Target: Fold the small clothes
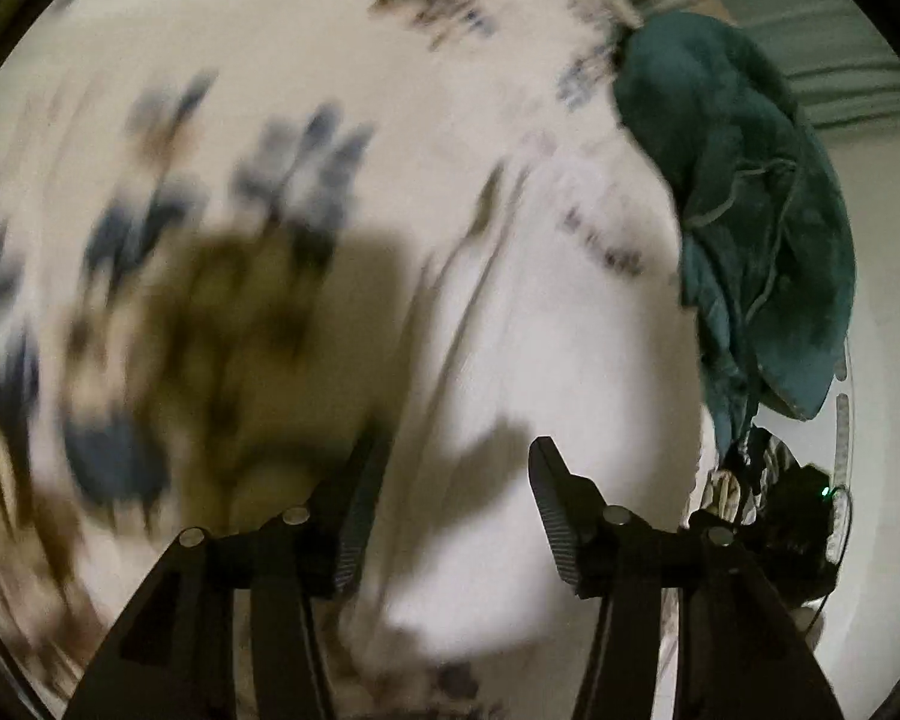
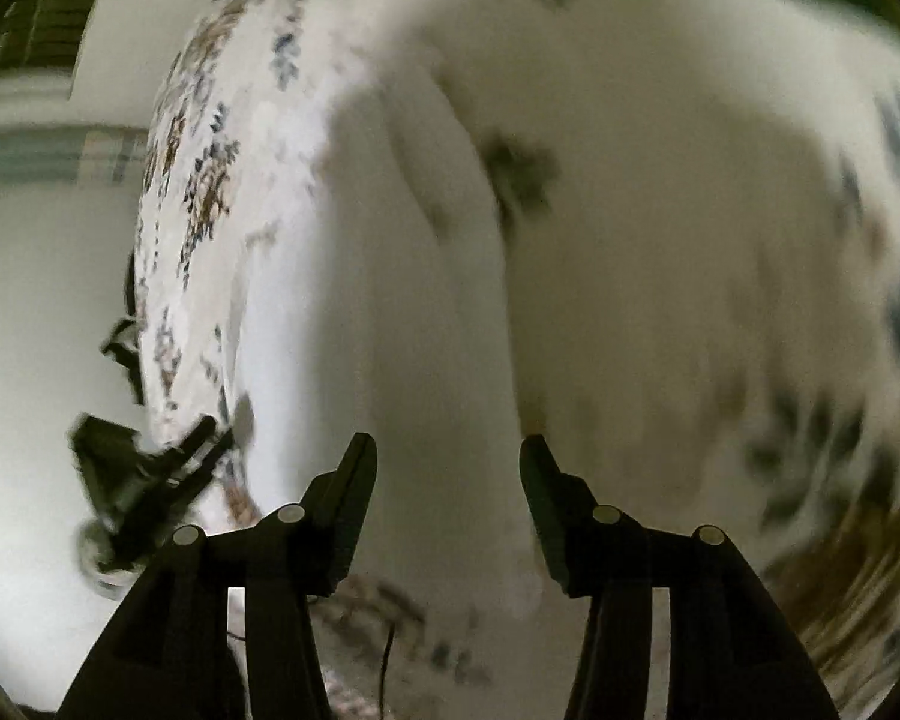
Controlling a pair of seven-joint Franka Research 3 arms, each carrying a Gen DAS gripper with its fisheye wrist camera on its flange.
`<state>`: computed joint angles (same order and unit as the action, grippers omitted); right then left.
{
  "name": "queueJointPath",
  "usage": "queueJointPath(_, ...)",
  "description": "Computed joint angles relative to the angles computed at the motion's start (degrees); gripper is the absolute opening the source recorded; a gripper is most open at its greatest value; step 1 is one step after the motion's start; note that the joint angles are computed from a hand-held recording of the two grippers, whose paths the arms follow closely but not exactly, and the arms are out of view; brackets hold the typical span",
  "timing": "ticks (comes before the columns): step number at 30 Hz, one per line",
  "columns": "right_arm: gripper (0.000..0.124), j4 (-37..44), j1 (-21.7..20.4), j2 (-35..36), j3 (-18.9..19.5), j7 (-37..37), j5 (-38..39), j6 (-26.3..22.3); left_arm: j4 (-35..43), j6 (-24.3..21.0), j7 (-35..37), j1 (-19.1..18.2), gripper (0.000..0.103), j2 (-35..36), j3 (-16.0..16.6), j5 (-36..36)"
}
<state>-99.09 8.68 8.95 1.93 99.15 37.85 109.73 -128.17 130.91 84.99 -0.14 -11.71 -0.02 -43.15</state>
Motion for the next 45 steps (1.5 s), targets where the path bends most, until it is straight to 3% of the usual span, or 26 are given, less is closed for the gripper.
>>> queueJointPath(4,0.052,-12.0,0.2,-6.1,0.0,0.8,5.7,4.0,-5.5,1.6,-3.0,-0.8,0.048,-3.6,-1.0,0.8)
queueJointPath(9,0.052,-18.1,1.8,-9.8,0.0,0.3,7.5,9.4,-5.6,3.4,-6.5,-2.4,0.048,-4.2,-2.3,9.0)
queueJointPath(15,0.052,-18.1,2.5,-10.0,-0.2,0.4,5.8,9.3,-3.8,2.7,-8.1,-3.8,0.048,-3.5,-2.5,14.9)
queueJointPath(22,0.052,-16.1,3.1,-8.5,0.1,1.0,4.7,9.6,-4.6,3.6,-9.3,-4.6,0.048,-3.8,-2.1,15.2)
queueJointPath(31,0.051,-17.3,3.1,-8.8,0.1,-1.5,9.1,10.0,-5.1,3.8,-8.8,-5.2,0.048,-4.1,-1.6,14.2)
queueJointPath(32,0.041,-17.4,3.2,-8.9,0.2,-2.0,8.9,10.4,-5.4,4.3,-8.4,-5.3,0.045,-4.3,-1.6,13.7)
queueJointPath(33,0.032,-17.4,3.4,-9.0,0.3,-2.4,8.2,10.9,-5.9,5.5,-7.5,-5.6,0.025,-4.6,-1.5,12.8)
queueJointPath(34,0.018,-17.0,3.7,-9.0,0.5,-2.0,5.9,11.4,-6.4,6.3,-5.7,-6.3,0.019,-5.0,-1.0,10.7)
queueJointPath(38,0.009,-15.5,4.3,-8.7,0.8,2.9,-3.9,12.8,-6.3,5.6,-5.3,-6.3,0.018,-4.0,0.0,8.4)
queueJointPath(41,0.011,-12.3,3.7,-5.6,0.4,0.5,-1.9,7.4,-7.0,4.5,-5.3,-5.4,0.027,-4.3,1.1,3.3)
queueJointPath(43,0.017,-9.4,3.3,-4.6,0.5,-2.8,-1.1,5.0,-7.9,4.2,-6.9,-4.6,0.047,-6.6,0.5,3.5)
queueJointPath(44,0.032,-7.4,2.9,-3.7,0.3,-4.1,-0.6,3.2,-8.8,4.2,-7.7,-4.5,0.065,-8.2,0.5,3.3)
queueJointPath(45,0.041,-5.6,2.4,-2.9,0.1,-4.9,-0.4,1.9,-10.5,4.9,-8.2,-4.8,0.072,-10.4,0.8,1.8)
